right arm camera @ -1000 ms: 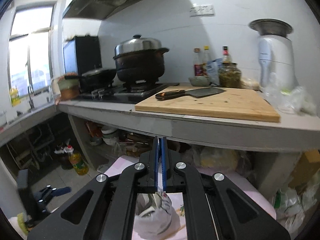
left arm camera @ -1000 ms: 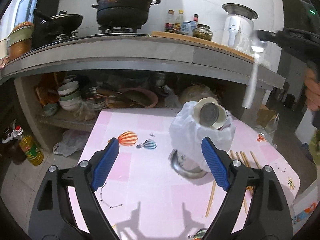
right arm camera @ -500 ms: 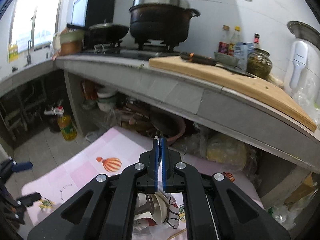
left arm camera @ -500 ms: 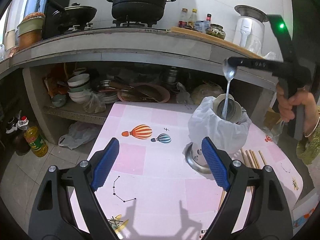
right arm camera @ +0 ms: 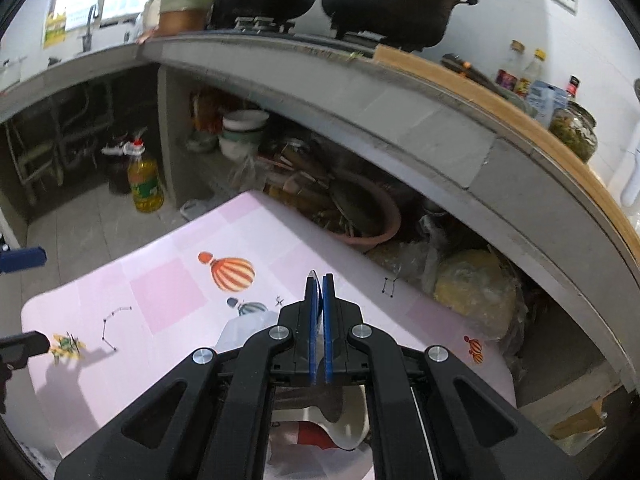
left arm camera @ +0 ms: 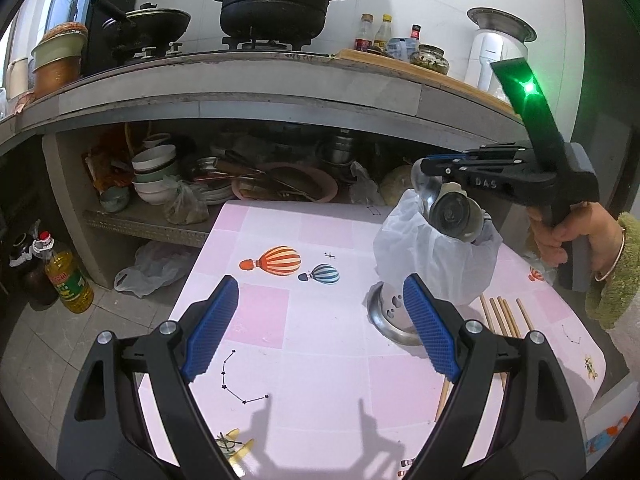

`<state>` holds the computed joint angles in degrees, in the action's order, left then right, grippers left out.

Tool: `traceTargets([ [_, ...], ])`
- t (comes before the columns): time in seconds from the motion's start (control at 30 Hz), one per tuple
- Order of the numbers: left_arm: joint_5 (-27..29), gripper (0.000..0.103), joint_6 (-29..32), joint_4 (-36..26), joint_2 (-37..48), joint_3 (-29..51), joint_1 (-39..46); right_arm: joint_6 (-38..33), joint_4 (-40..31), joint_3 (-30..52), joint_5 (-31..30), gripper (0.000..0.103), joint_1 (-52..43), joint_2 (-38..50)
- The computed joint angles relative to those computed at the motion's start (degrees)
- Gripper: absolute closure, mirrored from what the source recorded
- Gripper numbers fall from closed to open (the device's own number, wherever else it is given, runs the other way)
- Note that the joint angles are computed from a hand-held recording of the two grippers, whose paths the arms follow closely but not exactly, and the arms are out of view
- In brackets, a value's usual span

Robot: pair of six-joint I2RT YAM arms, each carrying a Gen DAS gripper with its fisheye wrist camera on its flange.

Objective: Organize utensils
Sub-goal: 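Lower the small metal spoon into the holder and open the right gripper, then withdraw the right gripper from the holder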

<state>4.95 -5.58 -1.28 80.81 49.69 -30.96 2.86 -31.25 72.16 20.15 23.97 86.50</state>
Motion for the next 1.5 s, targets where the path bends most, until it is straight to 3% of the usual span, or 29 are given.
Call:
traceTargets([
  [0.53,-0.81,0.022,-0.13,-0.23,-1.31,-0.4,-1.18,2.73,-4.51,3.24,-7.62,0.098,-3.55,0.04],
  [0.87,-1.65,0.022,-0.22,-1.43,-3.45,-0.41,-2.23,4.77,-4.49,2.09,-8.58,0.098,-4.6,-4.09],
  [1.0,-1.91,0.022,-0.11,-1.32,-3.86,-0.59,-3.12,7.23,-4.27,-0.67,-10.67,0.096,-5.84,-10.56],
  [1.1,-1.92,0.022,-0.13,-1.21,-3.76,-0.92,-3.8,9.75,-4.83,-5.14,-9.32,0.075,-5.71,-18.26],
  [1.2,-2.22,0.022,-0.21,-0.88,-3.04,-1.38,-5.12,12.24,-5.58,-11.93,-8.27,0.071,-5.66,-28.3],
  [1.37,-3.21,0.022,-0.06,-0.05,-0.91,-2.47,-8.04,20.89,-13.65,-22.92,-3.25,0.067,-4.08,-46.03],
  [1.5,-4.65,0.022,0.22,1.58,2.13,-3.51,-11.7,34.14,-25.61,-30.72,6.86,0.067,5.19,-59.57],
])
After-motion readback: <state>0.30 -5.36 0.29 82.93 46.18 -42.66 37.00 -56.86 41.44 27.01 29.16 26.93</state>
